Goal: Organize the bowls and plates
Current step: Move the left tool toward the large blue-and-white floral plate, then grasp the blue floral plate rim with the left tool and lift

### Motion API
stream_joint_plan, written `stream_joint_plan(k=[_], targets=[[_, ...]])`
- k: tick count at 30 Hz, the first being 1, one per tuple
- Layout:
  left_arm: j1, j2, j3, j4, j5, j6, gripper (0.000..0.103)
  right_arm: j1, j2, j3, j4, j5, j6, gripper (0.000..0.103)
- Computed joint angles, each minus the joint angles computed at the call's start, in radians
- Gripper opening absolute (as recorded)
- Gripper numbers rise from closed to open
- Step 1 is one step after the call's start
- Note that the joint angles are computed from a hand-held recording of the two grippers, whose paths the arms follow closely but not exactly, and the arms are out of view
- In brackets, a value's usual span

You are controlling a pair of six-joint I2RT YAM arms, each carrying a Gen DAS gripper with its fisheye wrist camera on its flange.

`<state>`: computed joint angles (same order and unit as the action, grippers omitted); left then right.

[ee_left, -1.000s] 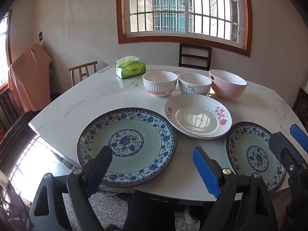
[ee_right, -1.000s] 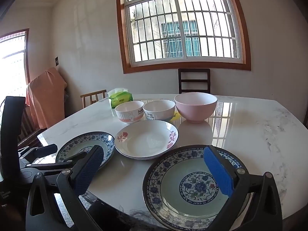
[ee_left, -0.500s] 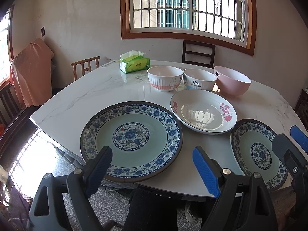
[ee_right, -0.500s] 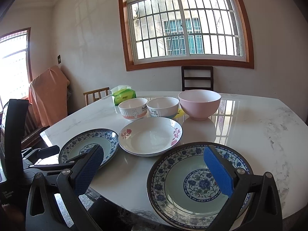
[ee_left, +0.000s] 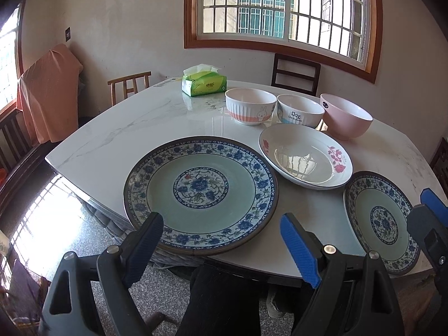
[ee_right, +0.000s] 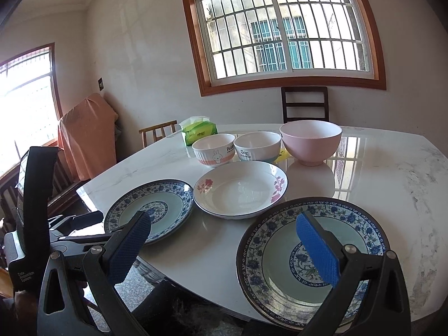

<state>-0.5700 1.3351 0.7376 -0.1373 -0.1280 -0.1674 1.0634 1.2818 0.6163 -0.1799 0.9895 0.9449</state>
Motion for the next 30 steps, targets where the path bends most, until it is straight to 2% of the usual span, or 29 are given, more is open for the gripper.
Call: stream_joint_plan(k=[2,5,9,11,17,19,20,22,25,30], targets=[[0.016,-0.006,-0.004,-0.008,0.007,0.000,0.088,0.000,0.000,-0.002,0.016,-0.010,-0.011,0.103],[0.039,-0.006,-0.001,-0.017,0.003,0.007,0.088,-0.019,-0.029,-0.044,0.110,-0.077,-0.058,0.103],[0.079,0.006,0.012,-0.033,0.004,0.009,0.088,-0.093,-0.048,-0.063,0.198,-0.239,-0.092,0.102],[0.105,0.011,0.018,-0.036,0.010,0.011,0.088,-0.128,-0.037,-0.053,0.224,-0.314,-0.108,0.098],[0.200,0.052,0.066,-0.044,0.034,0.038,0.088,-0.244,0.074,0.034,0.281,-0.594,-0.130,0.093],[0.238,0.073,0.085,-0.046,0.062,0.049,0.088,-0.296,0.132,0.064,0.310,-0.707,-0.115,0.087],[0.255,0.089,0.099,-0.048,0.074,0.053,0.088,-0.324,0.167,0.082,0.320,-0.765,-0.107,0.081],[0.285,0.115,0.120,-0.051,0.095,0.065,0.088,-0.364,0.240,0.128,0.319,-0.838,-0.089,0.074],[0.314,0.151,0.147,-0.052,0.112,0.077,0.088,-0.400,0.310,0.165,0.340,-0.901,-0.059,0.072],[0.348,0.206,0.196,-0.061,0.139,0.086,0.088,-0.434,0.368,0.215,0.319,-0.925,-0.025,0.072]])
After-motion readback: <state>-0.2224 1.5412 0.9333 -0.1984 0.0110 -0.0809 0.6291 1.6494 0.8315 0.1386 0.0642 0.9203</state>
